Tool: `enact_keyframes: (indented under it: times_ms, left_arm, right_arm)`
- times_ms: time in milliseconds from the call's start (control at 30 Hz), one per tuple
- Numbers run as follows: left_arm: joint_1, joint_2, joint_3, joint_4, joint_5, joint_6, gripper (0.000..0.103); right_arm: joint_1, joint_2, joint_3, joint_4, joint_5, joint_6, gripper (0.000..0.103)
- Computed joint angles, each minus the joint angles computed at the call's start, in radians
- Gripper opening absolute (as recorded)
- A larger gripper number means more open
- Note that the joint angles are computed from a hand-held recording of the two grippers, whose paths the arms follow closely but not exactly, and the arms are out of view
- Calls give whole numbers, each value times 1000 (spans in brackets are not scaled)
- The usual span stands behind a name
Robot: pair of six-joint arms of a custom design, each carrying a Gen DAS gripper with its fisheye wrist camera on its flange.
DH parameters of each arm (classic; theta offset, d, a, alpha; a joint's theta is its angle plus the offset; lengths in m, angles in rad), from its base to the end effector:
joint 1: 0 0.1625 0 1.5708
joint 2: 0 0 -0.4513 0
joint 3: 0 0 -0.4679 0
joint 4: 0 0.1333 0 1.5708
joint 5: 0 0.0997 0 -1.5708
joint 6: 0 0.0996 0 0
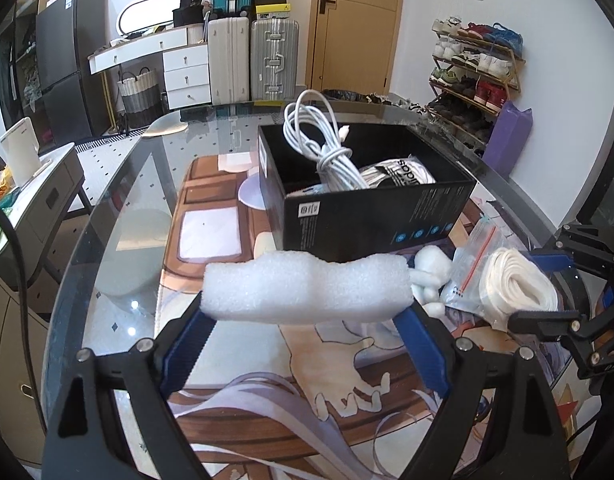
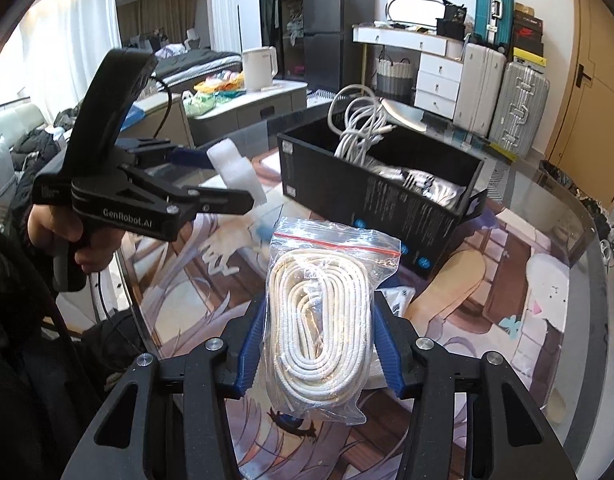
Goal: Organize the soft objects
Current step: 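Lift the foam tube and rope bag and carry them over the black box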
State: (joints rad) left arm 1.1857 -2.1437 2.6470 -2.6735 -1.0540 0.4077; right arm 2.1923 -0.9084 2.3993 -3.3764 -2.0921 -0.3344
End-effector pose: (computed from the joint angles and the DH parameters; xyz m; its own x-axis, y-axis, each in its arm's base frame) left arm 0.0578 -0.3433 0.3008 -0.7128 0.3661 -0.5982 0.6457 0.6754 -0.3562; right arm 0.3222 -0.3061 0.0007 -0.5690 -0.6123 0.5489 -0.7838 0.6057 -0.1370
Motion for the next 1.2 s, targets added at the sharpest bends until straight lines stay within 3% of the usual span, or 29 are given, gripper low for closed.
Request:
enact_keyframes:
  times_ms: [633,1200]
  left_arm:
    - [-66,43,-4,-96,18,27,89]
    - [-66,161,-51,-201,11,59,89]
  right_arm:
    - [-7,-4,-16,-162,-32,55,50]
    - [-17,28,-81,-183,-57,60,50]
